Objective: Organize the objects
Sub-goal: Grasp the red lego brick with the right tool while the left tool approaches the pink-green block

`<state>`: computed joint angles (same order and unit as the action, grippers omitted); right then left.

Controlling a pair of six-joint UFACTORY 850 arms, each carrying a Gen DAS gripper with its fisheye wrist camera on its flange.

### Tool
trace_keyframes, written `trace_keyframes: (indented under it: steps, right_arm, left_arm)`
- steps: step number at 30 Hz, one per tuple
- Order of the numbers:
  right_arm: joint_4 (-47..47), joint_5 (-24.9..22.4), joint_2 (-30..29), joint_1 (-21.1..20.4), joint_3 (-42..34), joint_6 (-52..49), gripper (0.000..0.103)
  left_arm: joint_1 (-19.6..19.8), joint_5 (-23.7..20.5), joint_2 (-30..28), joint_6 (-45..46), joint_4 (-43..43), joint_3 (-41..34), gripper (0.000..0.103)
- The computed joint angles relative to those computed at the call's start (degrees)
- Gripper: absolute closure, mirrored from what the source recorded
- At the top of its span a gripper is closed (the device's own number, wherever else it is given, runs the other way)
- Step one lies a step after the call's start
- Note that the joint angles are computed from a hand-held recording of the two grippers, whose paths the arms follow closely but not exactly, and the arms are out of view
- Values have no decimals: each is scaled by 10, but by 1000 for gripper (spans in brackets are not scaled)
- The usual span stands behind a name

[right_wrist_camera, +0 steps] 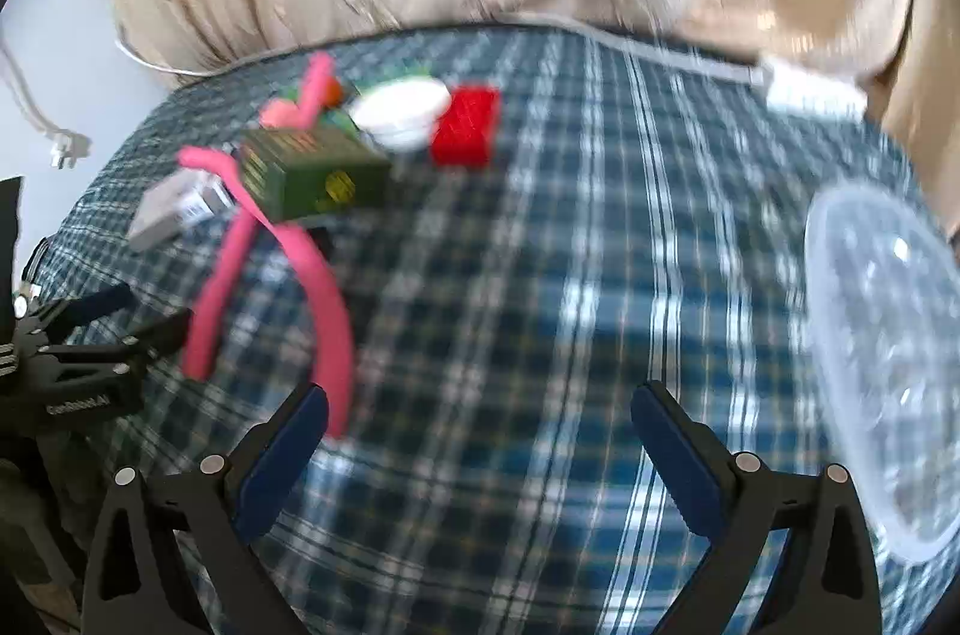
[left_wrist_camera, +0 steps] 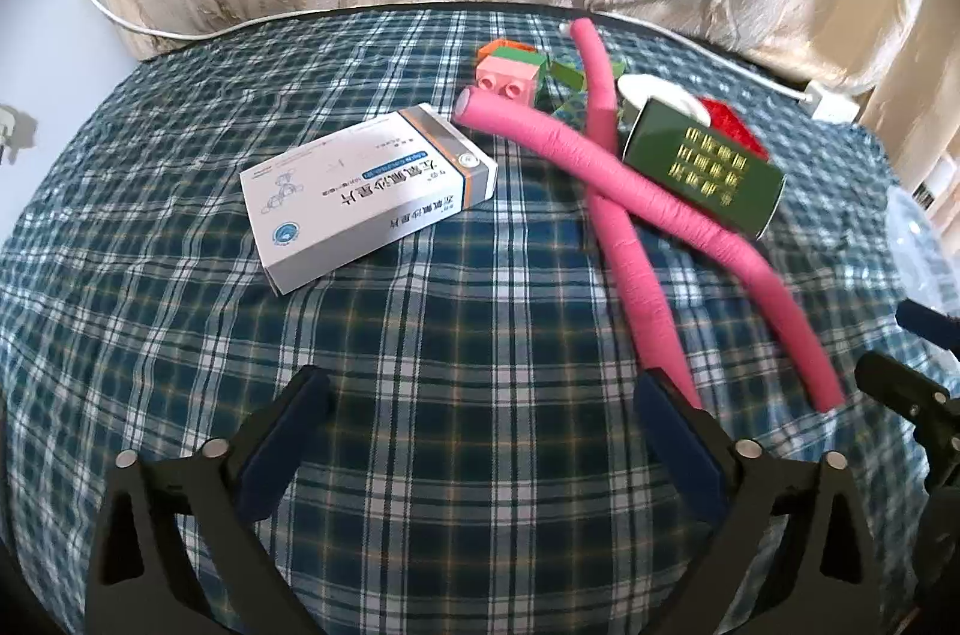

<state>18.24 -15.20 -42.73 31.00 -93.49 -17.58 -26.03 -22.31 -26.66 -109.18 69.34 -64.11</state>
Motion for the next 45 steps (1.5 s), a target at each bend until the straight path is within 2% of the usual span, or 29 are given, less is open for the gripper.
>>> trace_keyframes:
  steps: [7,10,18,20,22,25,34,38,45]
  right_arm:
    - [119,-13,-19,4,-40,-135,0]
    - [149,-27,-33,6,-65,-174,0]
    - [138,-54,-67,3,-119,-145,1]
    - [116,-61,-78,1,-136,-117,7]
    - [92,-72,-91,-2,-158,-77,14]
    - [70,-88,-111,-6,-191,-36,22]
    - [-30,-140,-201,-7,-340,67,41]
    - [-61,-177,-251,-7,-423,93,49]
    - [-72,-189,-286,-6,-475,96,57]
  left_arm:
    - [12,27,21,-30,19,22,30]
    - [15,17,28,-31,16,27,31]
    - [26,-17,40,6,4,20,36]
    - [28,-23,39,17,2,14,42]
    - [33,-22,36,37,-10,7,55]
    - [35,-22,34,50,-19,-2,63]
    - [39,-51,26,70,-14,-28,65]
    - [45,-45,24,24,45,-30,65]
    - [53,-54,-8,86,17,-74,65]
